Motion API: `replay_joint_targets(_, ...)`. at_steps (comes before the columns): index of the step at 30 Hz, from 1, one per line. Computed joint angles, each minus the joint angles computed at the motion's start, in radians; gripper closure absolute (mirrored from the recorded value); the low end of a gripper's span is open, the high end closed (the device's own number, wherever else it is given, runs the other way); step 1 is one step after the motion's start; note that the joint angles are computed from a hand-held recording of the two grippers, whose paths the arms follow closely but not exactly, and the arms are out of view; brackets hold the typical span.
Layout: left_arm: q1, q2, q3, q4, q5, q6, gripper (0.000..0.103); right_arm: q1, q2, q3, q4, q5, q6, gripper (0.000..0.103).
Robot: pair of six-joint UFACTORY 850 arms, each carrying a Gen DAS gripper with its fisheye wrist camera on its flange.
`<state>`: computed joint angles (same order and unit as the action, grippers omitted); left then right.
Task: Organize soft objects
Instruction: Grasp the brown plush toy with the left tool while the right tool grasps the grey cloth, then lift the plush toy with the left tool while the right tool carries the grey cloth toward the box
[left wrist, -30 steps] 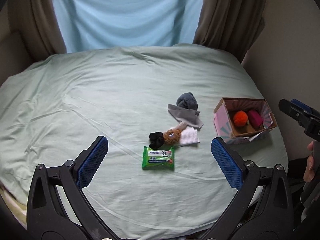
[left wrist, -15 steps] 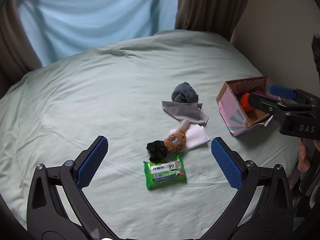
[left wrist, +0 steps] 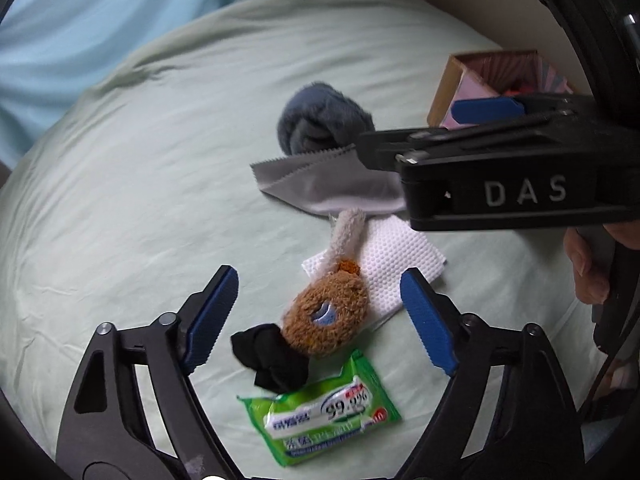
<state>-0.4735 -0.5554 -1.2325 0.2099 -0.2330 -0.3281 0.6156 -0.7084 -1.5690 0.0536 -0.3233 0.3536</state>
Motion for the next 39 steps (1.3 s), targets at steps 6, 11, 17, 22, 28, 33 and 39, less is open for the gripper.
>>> replay_joint_targets(6, 0.016, -0.086, -0.051, -0.222, -0.036, 0.249, 0.037, -0.016, -0.107, -0.092, 0.132, -0.059, -0.134, 0.009)
replay_joint_targets(11, 0.035, -0.129, -0.074, -0.454, -0.073, 0.475, 0.053, -0.018, -0.159, -0.138, 0.180, -0.089, -0.188, 0.009)
replay_joint_targets(17, 0.047, -0.134, -0.078, -0.559, -0.077, 0.585, 0.060, -0.015, -0.205, -0.179, 0.229, -0.119, -0.246, 0.020)
replay_joint_targets(22, 0.057, -0.135, -0.087, -0.612, -0.089, 0.646, 0.066, -0.011, -0.226, -0.216, 0.166, -0.150, -0.204, 0.062)
replay_joint_targets(28, 0.060, -0.113, -0.078, -0.660, -0.091, 0.680, 0.070, -0.015, -0.208, -0.203, 0.153, -0.161, -0.198, 0.082)
replay_joint_targets(33, 0.057, -0.066, -0.046, -0.694, -0.073, 0.681, 0.072, -0.019, -0.139, -0.124, 0.130, -0.119, -0.176, 0.087)
replay_joint_targets(39, 0.058, 0.001, -0.003, -0.678, -0.049, 0.617, 0.072, -0.012, -0.053, -0.037, 0.080, -0.056, -0.111, 0.087)
